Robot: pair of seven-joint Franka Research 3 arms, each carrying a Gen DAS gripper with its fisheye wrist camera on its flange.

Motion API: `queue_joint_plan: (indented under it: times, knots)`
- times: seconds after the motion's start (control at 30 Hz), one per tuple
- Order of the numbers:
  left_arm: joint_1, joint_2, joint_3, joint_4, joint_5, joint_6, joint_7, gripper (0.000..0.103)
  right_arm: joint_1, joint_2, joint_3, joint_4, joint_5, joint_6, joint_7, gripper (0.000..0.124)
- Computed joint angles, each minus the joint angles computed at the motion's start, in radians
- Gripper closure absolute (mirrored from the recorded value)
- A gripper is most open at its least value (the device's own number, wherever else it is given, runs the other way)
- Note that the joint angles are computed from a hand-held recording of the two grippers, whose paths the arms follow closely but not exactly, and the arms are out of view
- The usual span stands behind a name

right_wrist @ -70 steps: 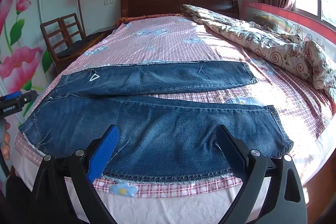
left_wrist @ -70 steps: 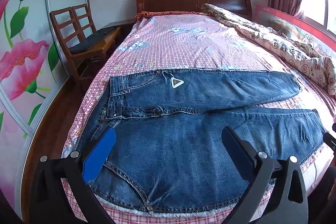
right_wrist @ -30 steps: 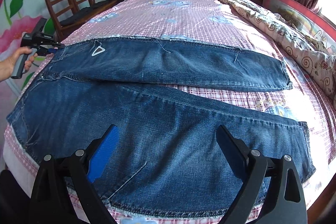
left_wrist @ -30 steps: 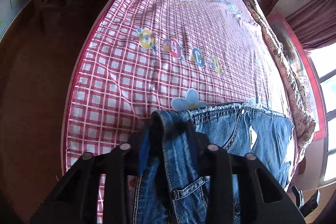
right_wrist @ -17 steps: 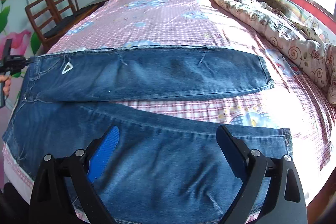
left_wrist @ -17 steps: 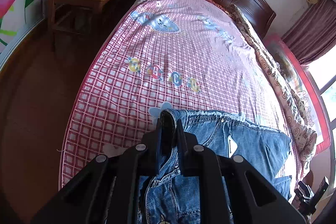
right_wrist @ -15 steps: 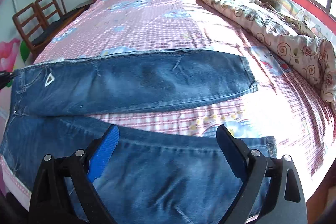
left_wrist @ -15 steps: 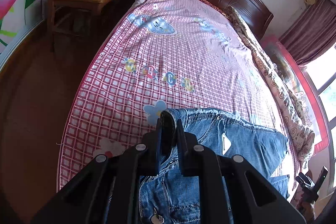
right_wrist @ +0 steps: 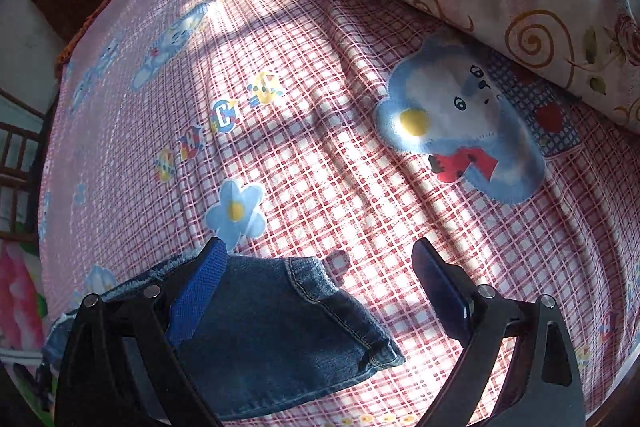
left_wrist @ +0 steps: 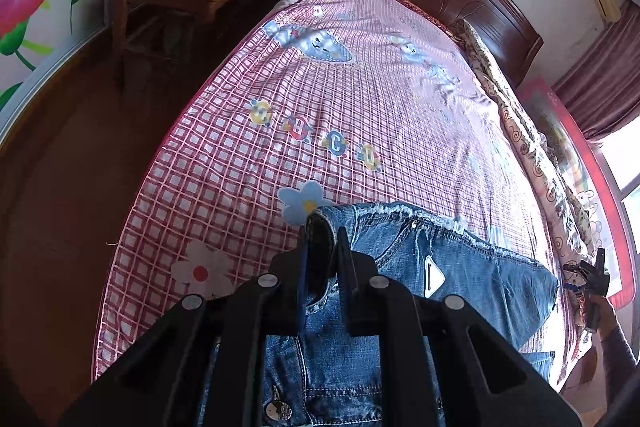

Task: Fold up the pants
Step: 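Grasp the frayed leg hem with the right tool while the left tool holds the waistband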

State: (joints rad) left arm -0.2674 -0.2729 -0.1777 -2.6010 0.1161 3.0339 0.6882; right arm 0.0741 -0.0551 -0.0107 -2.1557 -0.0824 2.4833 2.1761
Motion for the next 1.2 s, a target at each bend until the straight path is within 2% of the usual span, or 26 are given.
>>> queue_joint_plan:
  times: [0.1, 0.17, 0.23, 0.3, 0.33, 0.4, 0.47, 0.53, 0.57, 0.67, 0.8, 0.9, 0.97, 1.0, 1.03, 1.07, 1.13, 1.2]
  knots:
    - [0.013, 0.004, -0.010, 0.015, 0.015, -0.025, -0.008, 0.091, 0.007, 0.068, -0.002, 0.057, 0.032, -0.033, -0.034, 0.031]
    - [0.013, 0.004, -0.011, 0.019, 0.016, -0.034, -0.010, 0.091, 0.013, 0.102, -0.007, 0.079, 0.081, -0.046, -0.068, 0.046]
    - [0.015, 0.002, -0.014, 0.023, 0.021, -0.046, -0.012, 0.091, 0.027, 0.118, -0.010, 0.095, 0.059, -0.072, -0.052, 0.053]
    - [0.011, 0.000, -0.008, 0.022, 0.017, -0.046, -0.007, 0.091, 0.031, 0.115, -0.012, 0.096, 0.080, -0.078, -0.075, 0.083]
    - [0.010, 0.000, -0.006, 0.021, 0.014, -0.045, -0.007, 0.091, 0.027, 0.105, -0.013, 0.086, 0.133, -0.067, -0.105, 0.104]
    - [0.005, -0.002, -0.002, 0.017, 0.004, -0.035, -0.008, 0.091, 0.024, 0.093, -0.013, 0.084, 0.184, -0.058, -0.169, 0.105]
    - [0.001, -0.008, 0.000, 0.007, -0.003, -0.022, -0.009, 0.091, 0.029, 0.070, -0.010, 0.071, 0.172, -0.059, -0.191, 0.107]
    - [-0.003, -0.019, 0.000, -0.004, -0.006, -0.011, -0.013, 0.091, 0.037, 0.034, -0.002, 0.041, 0.115, -0.012, -0.182, 0.110]
    - [-0.014, -0.028, 0.010, -0.013, -0.014, -0.001, -0.005, 0.091, 0.041, 0.004, 0.003, 0.012, 0.116, 0.036, -0.205, 0.113]
    - [-0.029, -0.069, 0.018, -0.043, -0.020, 0.023, 0.004, 0.091, 0.040, -0.093, 0.035, -0.061, -0.009, 0.107, -0.186, 0.116]
    - [-0.057, -0.141, 0.028, -0.107, -0.025, 0.078, -0.004, 0.091, -0.002, -0.271, 0.127, -0.206, -0.248, 0.163, -0.139, 0.124]
    - [-0.075, -0.214, 0.013, -0.167, -0.016, 0.097, -0.025, 0.091, -0.023, -0.423, 0.168, -0.357, -0.269, 0.196, -0.147, 0.124]
    - [-0.091, -0.264, 0.003, -0.206, -0.009, 0.088, -0.043, 0.091, 0.001, -0.481, 0.146, -0.440, -0.185, 0.186, -0.203, 0.124]
    - [-0.098, -0.282, -0.001, -0.217, -0.004, 0.069, -0.047, 0.091, -0.018, -0.481, 0.154, -0.461, -0.168, 0.180, -0.169, 0.124]
    - [-0.107, -0.290, 0.002, -0.224, 0.001, 0.062, -0.047, 0.091, -0.020, -0.484, 0.136, -0.485, -0.119, 0.206, -0.144, 0.124]
    - [-0.113, -0.291, 0.007, -0.226, 0.006, 0.056, -0.044, 0.091, 0.012, -0.475, 0.083, -0.499, -0.028, 0.250, -0.171, 0.124]
    - [-0.094, -0.284, -0.011, -0.219, 0.013, 0.046, -0.062, 0.091, 0.023, -0.404, 0.050, -0.455, 0.073, 0.261, -0.186, 0.121]
    - [-0.089, -0.269, -0.018, -0.208, 0.017, 0.065, -0.077, 0.091, 0.043, -0.306, 0.024, -0.370, 0.161, 0.249, -0.237, 0.111]
